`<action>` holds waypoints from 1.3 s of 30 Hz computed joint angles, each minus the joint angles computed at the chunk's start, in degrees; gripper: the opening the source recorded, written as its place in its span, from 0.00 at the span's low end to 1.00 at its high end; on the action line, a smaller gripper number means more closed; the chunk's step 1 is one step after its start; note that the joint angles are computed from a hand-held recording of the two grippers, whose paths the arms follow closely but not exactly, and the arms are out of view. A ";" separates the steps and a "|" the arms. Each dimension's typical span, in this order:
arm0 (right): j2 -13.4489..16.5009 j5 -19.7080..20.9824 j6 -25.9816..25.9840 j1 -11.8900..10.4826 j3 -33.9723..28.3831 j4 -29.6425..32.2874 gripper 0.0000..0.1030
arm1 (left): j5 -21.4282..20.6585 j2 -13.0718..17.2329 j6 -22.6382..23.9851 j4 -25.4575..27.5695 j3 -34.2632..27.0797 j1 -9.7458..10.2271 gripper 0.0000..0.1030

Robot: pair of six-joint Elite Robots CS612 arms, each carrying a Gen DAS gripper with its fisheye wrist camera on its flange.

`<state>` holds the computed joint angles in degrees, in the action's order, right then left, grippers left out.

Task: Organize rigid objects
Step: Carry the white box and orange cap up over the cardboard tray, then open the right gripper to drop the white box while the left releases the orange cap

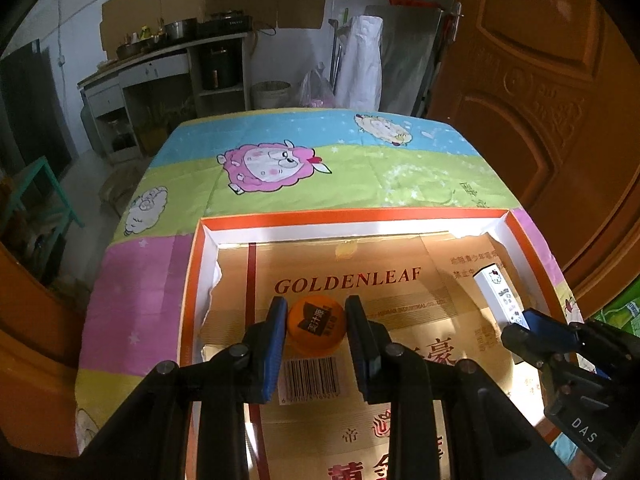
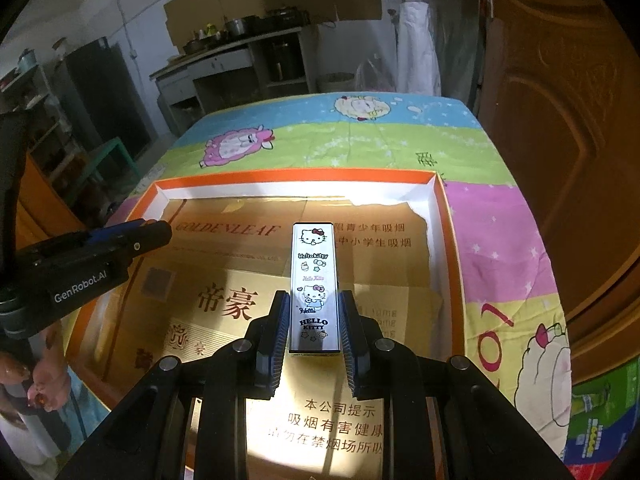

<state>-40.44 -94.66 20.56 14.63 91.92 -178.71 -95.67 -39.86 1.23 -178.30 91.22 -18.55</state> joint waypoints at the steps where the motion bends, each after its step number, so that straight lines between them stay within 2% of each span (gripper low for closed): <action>1: 0.09 0.03 0.06 -0.02 -0.09 0.19 0.24 | 0.06 0.09 -0.02 0.19 -0.12 -0.03 0.29; 19: 0.95 0.63 -0.04 -0.28 -1.07 2.41 0.24 | 0.42 1.21 -0.09 4.10 -1.62 -0.07 0.29; 23: 1.03 0.67 -0.07 -0.31 -1.17 2.75 0.24 | -0.12 1.23 -0.42 6.58 -2.17 0.09 0.30; 27: 1.08 0.70 -0.03 -0.28 -1.23 2.84 0.25 | -1.24 1.38 1.44 6.30 -2.18 0.24 0.30; 29: 1.11 0.71 0.00 -0.27 -1.26 2.93 0.25 | -2.12 1.51 2.13 6.46 -2.35 0.38 0.34; 33: 1.04 0.69 -0.23 -0.25 -1.29 3.38 0.26 | -4.76 1.53 2.51 6.72 -2.49 0.72 0.51; 39: 0.61 -0.62 -0.67 0.04 -0.84 2.59 0.43 | -5.71 1.10 1.62 5.09 -1.63 0.96 0.53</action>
